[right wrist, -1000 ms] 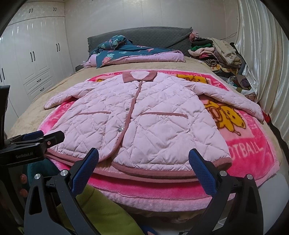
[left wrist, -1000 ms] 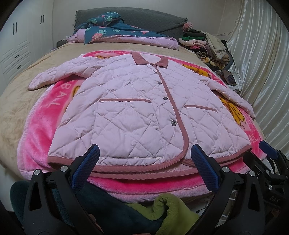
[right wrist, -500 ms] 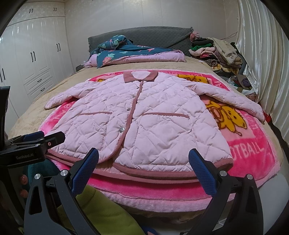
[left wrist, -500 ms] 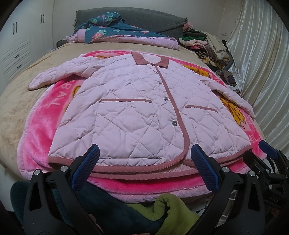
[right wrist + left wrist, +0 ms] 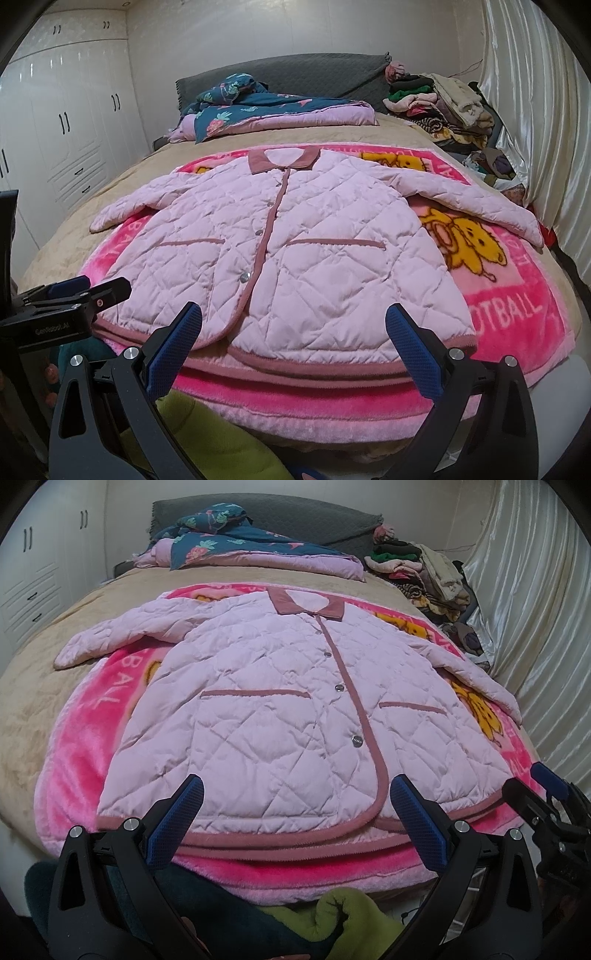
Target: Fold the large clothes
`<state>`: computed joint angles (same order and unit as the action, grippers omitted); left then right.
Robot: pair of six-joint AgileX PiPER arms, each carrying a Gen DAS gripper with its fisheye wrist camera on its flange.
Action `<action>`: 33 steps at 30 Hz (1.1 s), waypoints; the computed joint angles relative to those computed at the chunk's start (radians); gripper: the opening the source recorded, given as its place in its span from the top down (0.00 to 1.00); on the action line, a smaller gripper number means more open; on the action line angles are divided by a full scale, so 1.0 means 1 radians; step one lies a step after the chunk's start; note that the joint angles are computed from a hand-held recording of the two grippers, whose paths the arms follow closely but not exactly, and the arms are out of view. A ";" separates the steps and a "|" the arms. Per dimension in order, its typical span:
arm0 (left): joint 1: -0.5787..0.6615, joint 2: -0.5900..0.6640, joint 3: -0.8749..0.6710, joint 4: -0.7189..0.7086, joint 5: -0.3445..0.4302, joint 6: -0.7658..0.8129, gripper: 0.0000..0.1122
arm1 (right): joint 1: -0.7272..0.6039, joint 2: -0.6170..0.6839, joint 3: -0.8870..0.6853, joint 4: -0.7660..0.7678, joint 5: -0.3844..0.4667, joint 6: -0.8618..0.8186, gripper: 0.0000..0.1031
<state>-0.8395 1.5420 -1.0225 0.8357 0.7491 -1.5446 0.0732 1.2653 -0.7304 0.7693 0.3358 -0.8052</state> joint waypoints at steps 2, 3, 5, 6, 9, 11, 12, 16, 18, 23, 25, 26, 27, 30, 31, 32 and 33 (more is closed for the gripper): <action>0.020 0.005 -0.017 -0.010 0.002 0.024 0.16 | -0.004 0.020 -0.027 0.022 0.005 -0.018 0.04; 0.034 0.009 -0.029 -0.016 0.001 0.042 0.16 | -0.008 0.027 -0.041 0.032 0.012 -0.028 0.04; 0.059 0.018 -0.049 -0.027 -0.006 0.068 0.16 | -0.008 0.048 -0.073 0.029 0.013 -0.019 0.04; 0.073 0.024 -0.061 -0.039 -0.012 0.089 0.16 | -0.010 0.058 -0.088 0.038 0.017 -0.027 0.04; 0.109 0.051 -0.107 -0.069 -0.012 0.151 0.16 | -0.017 0.102 -0.148 0.056 0.031 -0.032 0.04; 0.131 0.072 -0.143 -0.087 -0.009 0.191 0.16 | -0.019 0.133 -0.184 0.056 0.036 -0.027 0.04; 0.142 0.082 -0.159 -0.093 -0.012 0.206 0.16 | -0.020 0.146 -0.201 0.053 0.040 -0.023 0.04; 0.183 0.121 -0.231 -0.124 -0.020 0.269 0.16 | -0.025 0.208 -0.287 0.024 0.059 0.019 0.04; 0.208 0.146 -0.278 -0.153 -0.032 0.319 0.16 | -0.032 0.241 -0.333 0.021 0.072 0.030 0.04; 0.257 0.216 -0.401 -0.249 -0.027 0.445 0.16 | -0.041 0.317 -0.441 -0.022 0.108 0.079 0.04; 0.270 0.239 -0.439 -0.261 -0.023 0.469 0.16 | -0.039 0.345 -0.480 -0.033 0.110 0.093 0.04; 0.278 0.260 -0.472 -0.270 -0.009 0.484 0.16 | -0.044 0.360 -0.501 -0.025 0.122 0.088 0.04; 0.285 0.272 -0.493 -0.282 -0.004 0.499 0.16 | -0.052 0.381 -0.534 -0.018 0.143 0.086 0.04; 0.309 0.319 -0.572 -0.321 0.016 0.549 0.16 | -0.059 0.427 -0.610 -0.034 0.165 0.111 0.04; 0.313 0.335 -0.601 -0.326 0.025 0.563 0.16 | -0.063 0.449 -0.645 -0.046 0.174 0.126 0.04; 0.319 0.363 -0.648 -0.335 0.040 0.586 0.16 | -0.068 0.465 -0.670 -0.048 0.182 0.133 0.04; 0.324 0.385 -0.685 -0.346 0.052 0.608 0.16 | -0.074 0.483 -0.698 -0.050 0.191 0.143 0.04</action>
<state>-0.5154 1.9270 -1.7075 0.4899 0.8010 -0.9368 -0.0010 1.7485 -1.4285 0.7189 0.5272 -0.6622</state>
